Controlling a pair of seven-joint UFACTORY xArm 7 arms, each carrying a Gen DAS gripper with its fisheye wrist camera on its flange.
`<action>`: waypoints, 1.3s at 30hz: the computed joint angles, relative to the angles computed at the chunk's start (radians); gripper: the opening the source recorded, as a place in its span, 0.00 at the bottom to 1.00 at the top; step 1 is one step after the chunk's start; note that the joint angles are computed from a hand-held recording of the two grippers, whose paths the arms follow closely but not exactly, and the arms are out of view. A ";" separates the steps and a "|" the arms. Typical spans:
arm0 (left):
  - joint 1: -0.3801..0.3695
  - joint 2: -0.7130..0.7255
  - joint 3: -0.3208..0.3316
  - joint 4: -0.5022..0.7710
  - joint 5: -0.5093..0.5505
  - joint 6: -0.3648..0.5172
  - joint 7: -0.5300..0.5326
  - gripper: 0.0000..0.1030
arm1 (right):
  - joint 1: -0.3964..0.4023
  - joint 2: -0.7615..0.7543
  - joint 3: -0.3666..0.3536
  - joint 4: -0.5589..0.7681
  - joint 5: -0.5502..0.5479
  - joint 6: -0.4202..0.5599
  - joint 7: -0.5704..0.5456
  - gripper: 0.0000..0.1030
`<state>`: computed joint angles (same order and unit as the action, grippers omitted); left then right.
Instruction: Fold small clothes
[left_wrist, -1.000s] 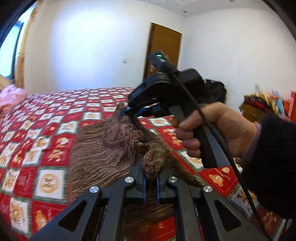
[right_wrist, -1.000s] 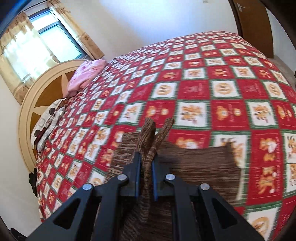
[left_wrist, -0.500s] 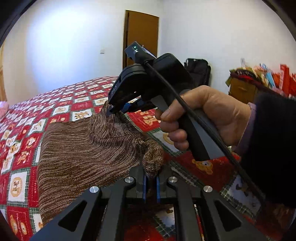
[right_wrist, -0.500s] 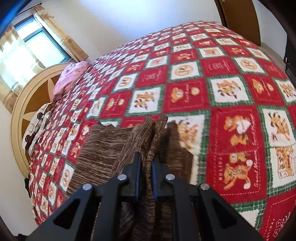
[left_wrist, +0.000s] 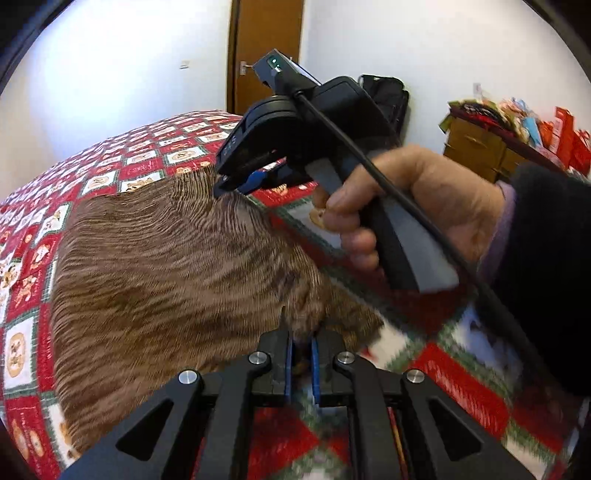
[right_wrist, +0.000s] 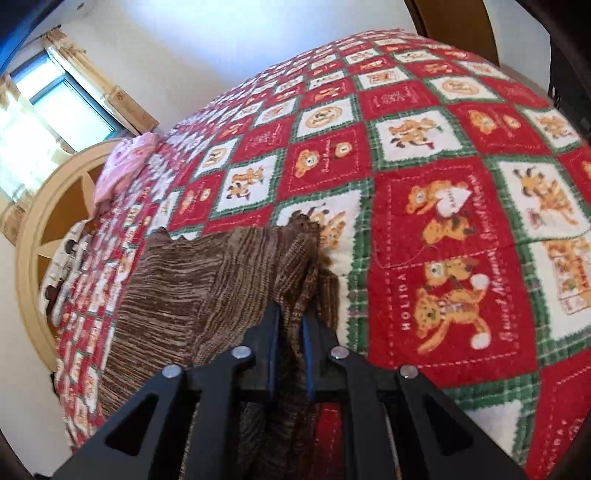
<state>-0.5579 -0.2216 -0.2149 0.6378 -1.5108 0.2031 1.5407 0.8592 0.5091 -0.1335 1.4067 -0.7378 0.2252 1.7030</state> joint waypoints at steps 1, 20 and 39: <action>0.011 -0.047 0.011 -0.039 0.060 0.039 -0.042 0.07 | 0.007 -0.008 -0.001 -0.003 0.000 0.020 0.001 0.18; 0.105 -0.131 0.197 -0.080 0.286 0.062 -0.420 0.07 | 0.143 -0.114 0.259 0.005 -0.161 0.547 0.187 0.46; 0.006 -0.099 0.266 -0.150 0.638 -0.101 -0.638 0.07 | 0.095 -0.149 0.313 -0.065 -0.053 0.528 0.139 0.17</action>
